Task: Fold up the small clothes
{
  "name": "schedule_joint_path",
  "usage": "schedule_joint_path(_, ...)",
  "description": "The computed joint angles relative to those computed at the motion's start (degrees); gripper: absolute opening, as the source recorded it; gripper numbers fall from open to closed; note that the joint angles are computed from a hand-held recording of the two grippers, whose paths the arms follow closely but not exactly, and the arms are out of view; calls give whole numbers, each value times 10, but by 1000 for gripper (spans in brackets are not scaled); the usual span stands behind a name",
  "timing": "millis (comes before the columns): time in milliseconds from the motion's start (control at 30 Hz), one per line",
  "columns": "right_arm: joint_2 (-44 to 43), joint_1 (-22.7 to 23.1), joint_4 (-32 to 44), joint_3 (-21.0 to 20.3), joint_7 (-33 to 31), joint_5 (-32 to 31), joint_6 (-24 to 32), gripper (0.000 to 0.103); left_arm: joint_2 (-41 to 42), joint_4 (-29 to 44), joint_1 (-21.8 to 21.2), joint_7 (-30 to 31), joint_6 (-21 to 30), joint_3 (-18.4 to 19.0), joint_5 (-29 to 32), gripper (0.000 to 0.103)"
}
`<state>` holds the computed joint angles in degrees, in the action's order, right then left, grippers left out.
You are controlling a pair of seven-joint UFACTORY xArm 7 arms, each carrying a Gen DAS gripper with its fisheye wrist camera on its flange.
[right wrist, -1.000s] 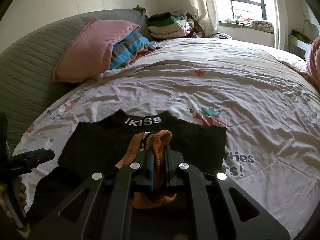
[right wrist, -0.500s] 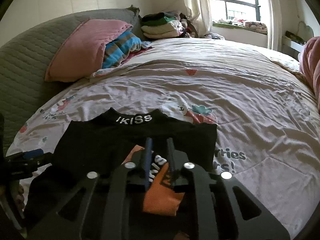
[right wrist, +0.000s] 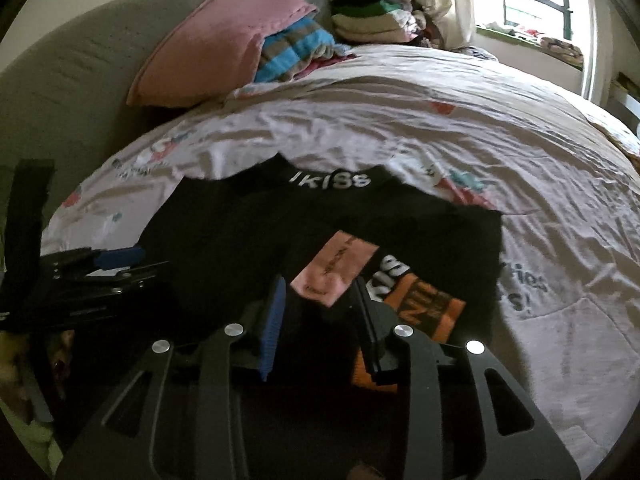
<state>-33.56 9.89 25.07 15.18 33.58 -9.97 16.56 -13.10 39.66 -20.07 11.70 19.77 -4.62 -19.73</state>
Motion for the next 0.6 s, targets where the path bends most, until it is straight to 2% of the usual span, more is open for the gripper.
schedule_joint_path(167, 21, 9, 7, 5, -1, 0, 0, 34, 6, -2, 3, 3, 5, 0, 1, 57)
schedule_joint_path(400, 39, 2, 12, 10, 12, -14, 25, 40, 7, -5, -2, 19, 6, 7, -18, 57)
schedule_joint_path(500, 46, 9, 6, -4, 9, -9, 30, 39, 6, -6, -3, 28, 7, 9, -32, 57)
schedule_joint_path(600, 46, 4, 4, 2, 16, -16, 35, 38, 5, -7, -2, 30, 7, 8, -34, 57)
